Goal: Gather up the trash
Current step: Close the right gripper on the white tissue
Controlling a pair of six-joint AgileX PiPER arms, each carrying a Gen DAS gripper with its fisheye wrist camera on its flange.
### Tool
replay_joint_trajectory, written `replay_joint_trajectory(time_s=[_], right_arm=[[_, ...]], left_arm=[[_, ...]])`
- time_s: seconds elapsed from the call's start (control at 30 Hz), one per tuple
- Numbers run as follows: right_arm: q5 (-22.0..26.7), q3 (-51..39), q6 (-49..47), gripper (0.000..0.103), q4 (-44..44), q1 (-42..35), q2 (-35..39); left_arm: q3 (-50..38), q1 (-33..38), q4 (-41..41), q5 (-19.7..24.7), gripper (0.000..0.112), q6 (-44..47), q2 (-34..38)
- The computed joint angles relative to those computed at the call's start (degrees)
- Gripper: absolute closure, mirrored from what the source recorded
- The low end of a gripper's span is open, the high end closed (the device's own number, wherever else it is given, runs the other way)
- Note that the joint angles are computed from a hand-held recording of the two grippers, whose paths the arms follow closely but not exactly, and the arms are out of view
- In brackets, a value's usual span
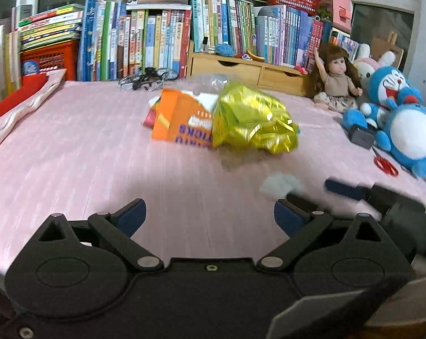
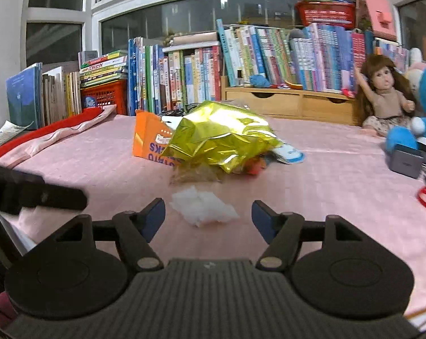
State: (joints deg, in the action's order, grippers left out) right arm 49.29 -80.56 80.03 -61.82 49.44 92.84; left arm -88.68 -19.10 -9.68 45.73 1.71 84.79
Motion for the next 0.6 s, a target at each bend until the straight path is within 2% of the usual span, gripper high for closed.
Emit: replay_joint_trajectory(time_s=[0.13, 0.2, 0.23, 0.3, 0.43, 0.5, 0.6], right_arm=[[-0.9, -5.2, -6.6, 0.025, 6.6, -2.7, 4.2], [-0.4, -6.5, -8.5, 0.055, 9.3, -3.4, 4.9], [0.7, -6.6, -8.3, 0.060, 9.0, -3.2, 4.9], [0.2, -4.2, -6.2, 0.062, 7.3, -2.6, 3.0], [4.2, -0.8, -2.1, 0.062, 3.4, -0.3, 0.5], [4.7, 1.0, -0.5, 0.062, 2.4, 0.0, -1.2], [5.6, 3.1, 1.4, 0.062, 1.2, 0.1, -3.0]], left_arm=[[-12.4, 0.9, -2.4, 3.9, 0.015, -1.6, 10.0], [-19.7, 0.4, -2.1, 7.0, 0.015, -3.9, 15.4], [-22.6, 0.3, -2.4, 8.1, 0.015, -4.2, 17.7], [-26.9, -0.6, -1.8, 9.6, 0.015, -5.3, 21.5], [-37.8, -3.8, 4.2, 15.0, 0.015, -9.3, 29.7], [-40.0, -5.2, 6.6, 15.2, 0.015, -10.7, 32.1], [-38.8, -6.9, 8.6, 11.9, 0.015, -12.6, 33.0]])
